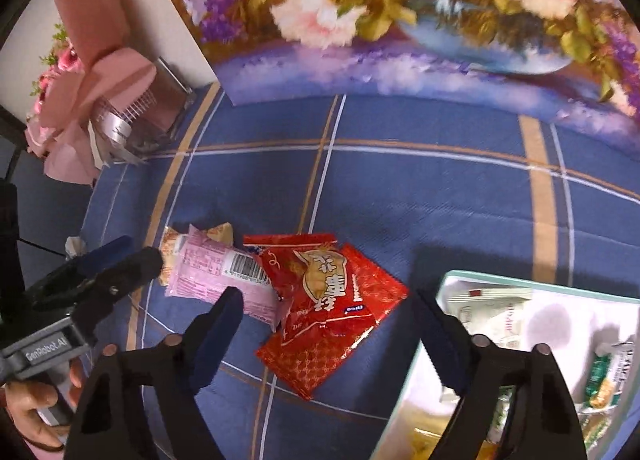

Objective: Organize snacks
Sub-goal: 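Grasp the pink packet with the left tool while the right tool grasps the red packet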

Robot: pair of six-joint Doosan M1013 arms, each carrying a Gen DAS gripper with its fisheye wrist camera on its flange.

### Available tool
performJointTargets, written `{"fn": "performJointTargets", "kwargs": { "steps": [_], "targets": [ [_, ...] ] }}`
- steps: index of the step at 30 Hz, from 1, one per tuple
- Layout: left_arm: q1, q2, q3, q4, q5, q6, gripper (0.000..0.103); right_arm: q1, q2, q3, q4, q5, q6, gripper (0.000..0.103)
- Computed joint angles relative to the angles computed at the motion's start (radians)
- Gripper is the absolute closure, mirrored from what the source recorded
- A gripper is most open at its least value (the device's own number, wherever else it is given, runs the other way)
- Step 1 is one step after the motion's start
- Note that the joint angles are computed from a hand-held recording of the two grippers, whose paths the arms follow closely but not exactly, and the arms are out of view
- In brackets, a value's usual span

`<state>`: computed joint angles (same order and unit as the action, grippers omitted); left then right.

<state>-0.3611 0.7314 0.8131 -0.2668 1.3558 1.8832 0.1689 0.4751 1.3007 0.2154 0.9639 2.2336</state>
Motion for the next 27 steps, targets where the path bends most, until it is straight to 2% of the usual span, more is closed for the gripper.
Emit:
{"fn": "performJointTargets", "kwargs": {
  "steps": [3,4,6,7,12,16,21,27],
  "targets": [
    [-0.009,0.023,-0.02,-0.006,0.053,-0.022,0.04,-0.003,0.016,0.001,0.039,-0.008,-0.019,0.025],
    [-0.012,0.028,-0.022,-0.008,0.065,-0.027,0.042,-0.002,0.021,0.0,0.043,-0.007,-0.024,0.026],
    [-0.017,0.035,-0.023,-0.01,0.079,-0.033,0.05,-0.001,0.033,-0.006,0.05,0.002,-0.036,0.037],
    [-0.02,0.035,-0.02,-0.003,0.078,-0.037,0.05,-0.001,0.038,-0.007,0.058,0.003,-0.043,0.04],
    [-0.019,0.049,-0.025,-0.018,0.103,-0.086,0.053,-0.002,0.043,0.01,0.072,-0.025,-0.037,0.041],
    [-0.019,0.041,-0.001,-0.021,0.076,-0.107,0.053,-0.001,0.036,0.023,0.059,-0.047,-0.017,0.044],
    [-0.009,0.026,0.03,-0.058,0.044,-0.152,0.07,0.005,0.021,0.037,0.038,-0.061,0.008,0.047],
    [0.009,-0.006,0.072,-0.132,0.009,-0.187,0.082,0.002,-0.014,0.077,0.071,-0.115,0.026,0.047]
  ]
}}
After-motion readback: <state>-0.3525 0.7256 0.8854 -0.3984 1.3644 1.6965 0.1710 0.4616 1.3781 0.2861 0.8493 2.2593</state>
